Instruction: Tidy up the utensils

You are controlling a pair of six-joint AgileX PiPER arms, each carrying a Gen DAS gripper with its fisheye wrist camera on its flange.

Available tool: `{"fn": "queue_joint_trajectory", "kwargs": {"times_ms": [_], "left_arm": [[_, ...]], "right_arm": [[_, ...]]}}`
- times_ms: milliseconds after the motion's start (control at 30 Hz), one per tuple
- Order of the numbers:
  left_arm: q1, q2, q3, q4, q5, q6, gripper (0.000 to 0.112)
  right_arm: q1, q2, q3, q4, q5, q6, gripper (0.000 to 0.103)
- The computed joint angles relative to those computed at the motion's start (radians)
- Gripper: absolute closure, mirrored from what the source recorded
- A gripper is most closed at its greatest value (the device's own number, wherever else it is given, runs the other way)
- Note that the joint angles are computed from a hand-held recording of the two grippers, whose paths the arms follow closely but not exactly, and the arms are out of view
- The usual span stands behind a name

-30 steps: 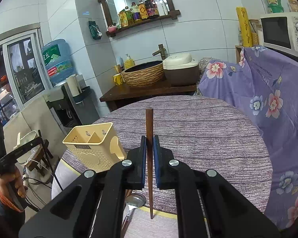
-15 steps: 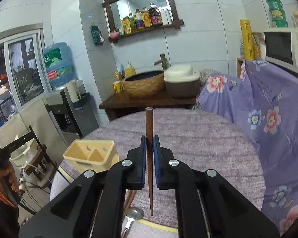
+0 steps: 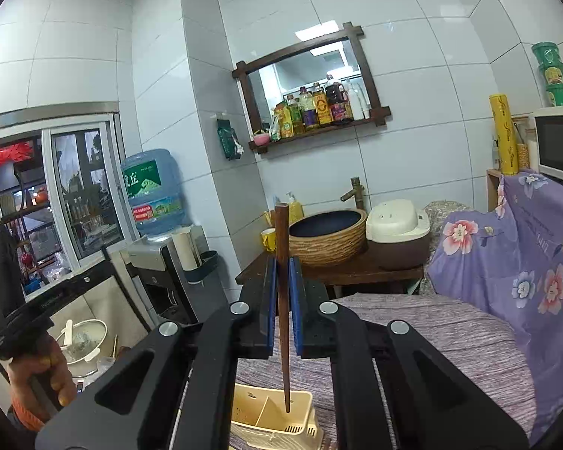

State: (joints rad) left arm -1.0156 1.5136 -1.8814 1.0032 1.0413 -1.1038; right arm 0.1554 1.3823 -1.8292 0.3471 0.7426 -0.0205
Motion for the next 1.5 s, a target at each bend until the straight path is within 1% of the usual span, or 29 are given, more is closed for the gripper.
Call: {"fn": "queue_joint_trajectory", "kwargs": {"times_ms": [67,133,233,300,367,567,667,800,900,967,1000,1033,1067,1100,1133,1167,1200,1233,1267,1300,1367,1400,1433,1500], "left_arm": [[0.016,0.001,0.07,0.005,-0.041,-0.065,0.104],[0.035,0.006,0.115,-0.006,-0.065,-0.1,0.104],[0.058,0.008,0.199,-0.004,-0.102,-0.157,0.104],[0.082,0.01,0.245,-0.033,-0.138,-0.169,0.104],[0.103,0.012,0.275,-0.063,-0.165,-0.166,0.104],[0.137,0.016,0.343,-0.122,-0.214,-0.163,0.104],[0.137,0.024,0.359,-0.117,-0.218,-0.169,0.104],[0.146,0.029,0.364,-0.141,-0.229,-0.16,0.104],[0.143,0.016,0.384,-0.124,-0.24,-0.178,0.104],[0.131,0.006,0.393,-0.108,-0.24,-0.181,0.104],[0.125,-0.001,0.399,-0.101,-0.241,-0.183,0.101],[0.117,-0.008,0.406,-0.092,-0.239,-0.188,0.089],[0.103,-0.02,0.42,-0.073,-0.231,-0.203,0.08],[0.084,-0.031,0.435,-0.044,-0.218,-0.229,0.058],[0.055,-0.05,0.464,0.006,-0.2,-0.274,0.045],[0.03,-0.063,0.486,0.044,-0.183,-0.303,0.042],[0.003,-0.073,0.504,0.072,-0.162,-0.32,0.039],[-0.024,-0.082,0.52,0.093,-0.138,-0.327,0.032],[-0.058,-0.091,0.541,0.12,-0.107,-0.342,0.029],[-0.09,-0.1,0.565,0.146,-0.08,-0.363,0.026],[-0.131,-0.107,0.598,0.165,-0.04,-0.383,0.02],[-0.146,-0.108,0.611,0.156,-0.024,-0.381,0.017],[-0.161,-0.108,0.628,0.138,-0.006,-0.38,0.015],[-0.174,-0.108,0.651,0.102,0.022,-0.38,0.015]], "right_arm": [[0.042,0.001,0.071,-0.05,-0.054,0.034,0.095],[0.069,0.013,0.14,-0.084,-0.09,0.062,0.095],[0.081,0.034,0.215,-0.08,-0.125,0.075,0.095],[0.083,0.042,0.252,-0.062,-0.143,0.064,0.095],[0.085,0.048,0.28,-0.046,-0.156,0.046,0.095],[0.088,0.059,0.318,-0.026,-0.178,0.018,0.095],[0.09,0.064,0.319,-0.015,-0.167,0.007,0.098],[0.095,0.067,0.326,-0.025,-0.175,0.017,0.098],[0.089,0.067,0.332,0.02,-0.171,-0.024,0.098],[0.101,0.046,0.36,0.011,-0.193,-0.037,0.098],[0.111,0.033,0.374,-0.014,-0.203,-0.029,0.098],[0.119,0.021,0.39,-0.026,-0.213,-0.028,0.098],[0.125,0.001,0.414,-0.03,-0.225,-0.036,0.098],[0.128,-0.015,0.432,-0.029,-0.229,-0.046,0.098],[0.131,-0.034,0.455,-0.03,-0.233,-0.056,0.097],[0.13,-0.055,0.483,-0.019,-0.237,-0.074,0.096],[0.128,-0.073,0.507,-0.013,-0.239,-0.082,0.087],[0.133,-0.097,0.536,-0.048,-0.236,-0.051,0.078],[0.141,-0.118,0.563,-0.085,-0.238,-0.018,0.049],[0.152,-0.149,0.606,-0.124,-0.26,0.012,0.029],[0.189,-0.199,0.679,-0.258,-0.294,0.113,0.027],[0.209,-0.217,0.705,-0.329,-0.289,0.167,0.025],[0.22,-0.233,0.729,-0.371,-0.267,0.206,0.024],[0.205,-0.264,0.785,-0.353,-0.25,0.215,0.022]]}}
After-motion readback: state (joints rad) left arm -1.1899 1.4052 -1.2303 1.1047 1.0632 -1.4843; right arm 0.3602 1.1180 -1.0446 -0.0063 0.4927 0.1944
